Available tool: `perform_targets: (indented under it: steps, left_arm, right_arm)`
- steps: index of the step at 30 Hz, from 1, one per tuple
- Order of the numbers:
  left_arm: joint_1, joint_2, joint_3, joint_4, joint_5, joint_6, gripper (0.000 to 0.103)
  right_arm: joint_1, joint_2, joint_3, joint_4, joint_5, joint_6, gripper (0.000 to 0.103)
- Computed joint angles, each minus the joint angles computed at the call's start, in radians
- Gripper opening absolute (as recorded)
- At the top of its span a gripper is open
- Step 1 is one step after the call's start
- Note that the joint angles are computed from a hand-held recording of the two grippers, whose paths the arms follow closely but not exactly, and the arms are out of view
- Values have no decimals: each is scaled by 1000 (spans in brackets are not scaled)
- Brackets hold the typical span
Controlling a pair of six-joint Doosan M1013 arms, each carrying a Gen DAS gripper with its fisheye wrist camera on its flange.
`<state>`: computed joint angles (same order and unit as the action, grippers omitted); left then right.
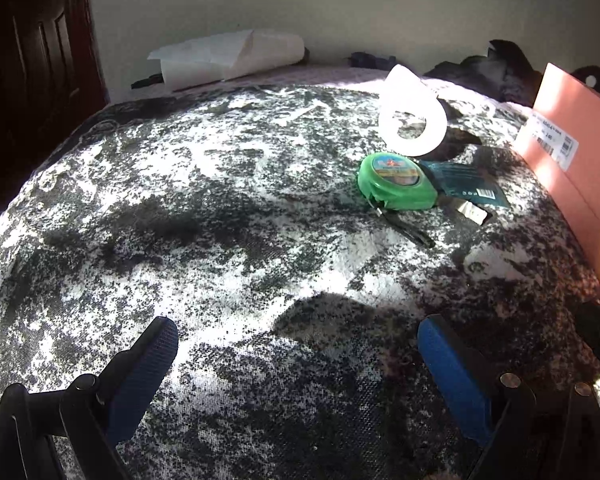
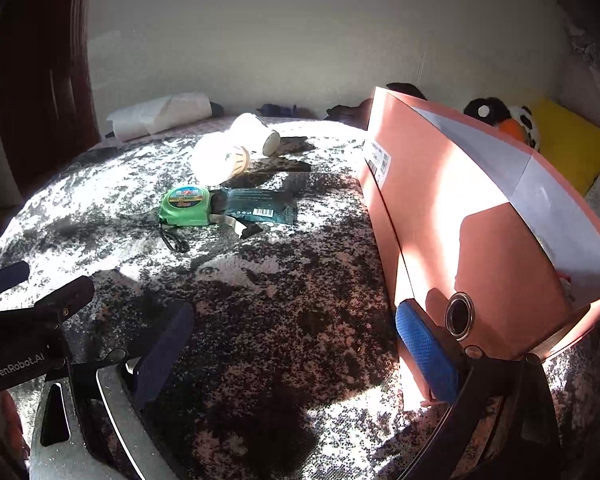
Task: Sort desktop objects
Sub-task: 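Withdraw both tools and approach the white lamp shades, then grasp the white cup-shaped shade with the left tool while the right tool grasps the grey ribbed shade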
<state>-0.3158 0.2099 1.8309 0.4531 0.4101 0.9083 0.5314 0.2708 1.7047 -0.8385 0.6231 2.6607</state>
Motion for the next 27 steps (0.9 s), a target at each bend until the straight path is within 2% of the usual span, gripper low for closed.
perform_targets:
  steps: [2,10,17,22,27]
  left_arm:
    - [2,3,1,-2,0,2,99]
    - [7,7,5,3,7,-10,99]
    - [17,16,-44,-15,8,2,99]
    - [31,53,-120,-104,3,87,99]
    - [12,123,-204,-76,-13,128,99]
  right_arm:
    - [-7,-3,3,49,-34,-44,102]
    - [-4,15,-16,119,-44,-112,102]
    - [-7,26,-53,95,-62,-111,102]
    - [-44,50,-130,105,-101,-100,102]
    - [-93,98,-234,196,-106,-162,102]
